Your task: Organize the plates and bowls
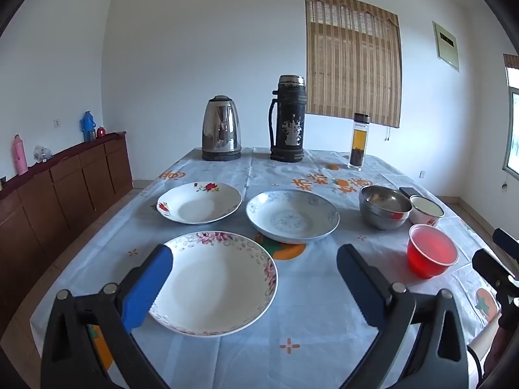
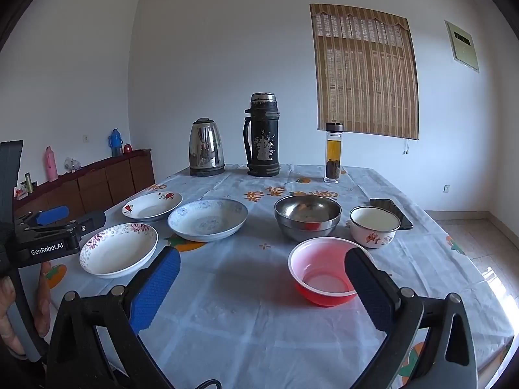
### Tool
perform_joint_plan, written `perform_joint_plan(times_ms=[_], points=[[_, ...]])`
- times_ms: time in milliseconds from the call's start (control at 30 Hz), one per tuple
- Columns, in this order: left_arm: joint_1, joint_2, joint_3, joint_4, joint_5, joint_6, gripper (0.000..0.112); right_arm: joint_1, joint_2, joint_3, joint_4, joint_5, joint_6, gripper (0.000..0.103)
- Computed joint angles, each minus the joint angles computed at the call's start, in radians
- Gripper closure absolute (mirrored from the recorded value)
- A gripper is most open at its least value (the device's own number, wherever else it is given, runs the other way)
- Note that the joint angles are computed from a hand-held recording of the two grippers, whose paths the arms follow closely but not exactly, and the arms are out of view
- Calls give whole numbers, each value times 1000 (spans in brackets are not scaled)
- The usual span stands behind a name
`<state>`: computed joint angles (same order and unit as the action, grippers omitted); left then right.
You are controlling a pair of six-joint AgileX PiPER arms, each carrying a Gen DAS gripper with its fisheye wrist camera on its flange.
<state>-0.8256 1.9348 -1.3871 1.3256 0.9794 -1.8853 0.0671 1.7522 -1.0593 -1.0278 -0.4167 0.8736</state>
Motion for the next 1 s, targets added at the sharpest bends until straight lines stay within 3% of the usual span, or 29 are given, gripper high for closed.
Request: perform_joint_plan(times_ms=[1000], points=[[7,7,-12,-13,-9,21,10,6,19,-12,13,9,-2,1]])
